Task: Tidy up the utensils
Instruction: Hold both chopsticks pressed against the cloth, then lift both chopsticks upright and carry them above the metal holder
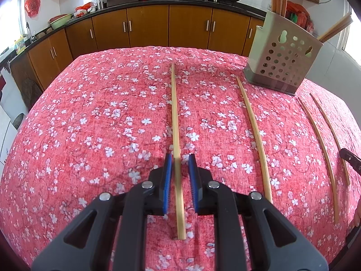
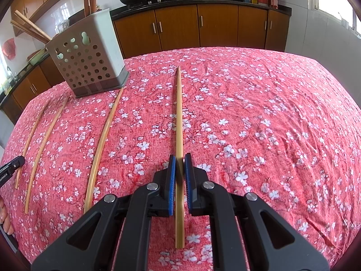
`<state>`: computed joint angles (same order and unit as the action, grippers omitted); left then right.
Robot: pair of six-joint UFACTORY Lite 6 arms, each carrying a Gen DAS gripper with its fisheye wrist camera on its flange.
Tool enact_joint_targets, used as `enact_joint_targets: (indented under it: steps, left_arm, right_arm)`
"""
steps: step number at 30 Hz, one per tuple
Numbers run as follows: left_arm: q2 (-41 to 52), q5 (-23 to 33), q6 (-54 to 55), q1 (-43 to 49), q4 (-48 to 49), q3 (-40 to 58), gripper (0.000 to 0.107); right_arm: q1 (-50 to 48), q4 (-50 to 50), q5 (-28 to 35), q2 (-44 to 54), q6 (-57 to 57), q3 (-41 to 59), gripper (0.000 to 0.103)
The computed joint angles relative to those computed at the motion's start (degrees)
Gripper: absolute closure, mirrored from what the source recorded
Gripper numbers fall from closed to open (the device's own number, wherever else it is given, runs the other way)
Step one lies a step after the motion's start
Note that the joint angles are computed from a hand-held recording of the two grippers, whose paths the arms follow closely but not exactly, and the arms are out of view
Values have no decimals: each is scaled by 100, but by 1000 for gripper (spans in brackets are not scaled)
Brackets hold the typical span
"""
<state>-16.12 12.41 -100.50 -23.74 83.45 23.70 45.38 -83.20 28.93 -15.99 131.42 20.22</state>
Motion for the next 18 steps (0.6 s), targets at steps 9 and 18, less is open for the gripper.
enact_joint_targets:
  steps: [9, 18]
  left_arm:
    - [-7, 5, 64, 6, -52, 0, 91]
    - [-249, 105, 756, -75, -697, -81, 99]
  right_arm:
    - [-38, 1, -33, -96, -29, -67, 94]
    - [127, 282, 209, -623, -208, -312, 95]
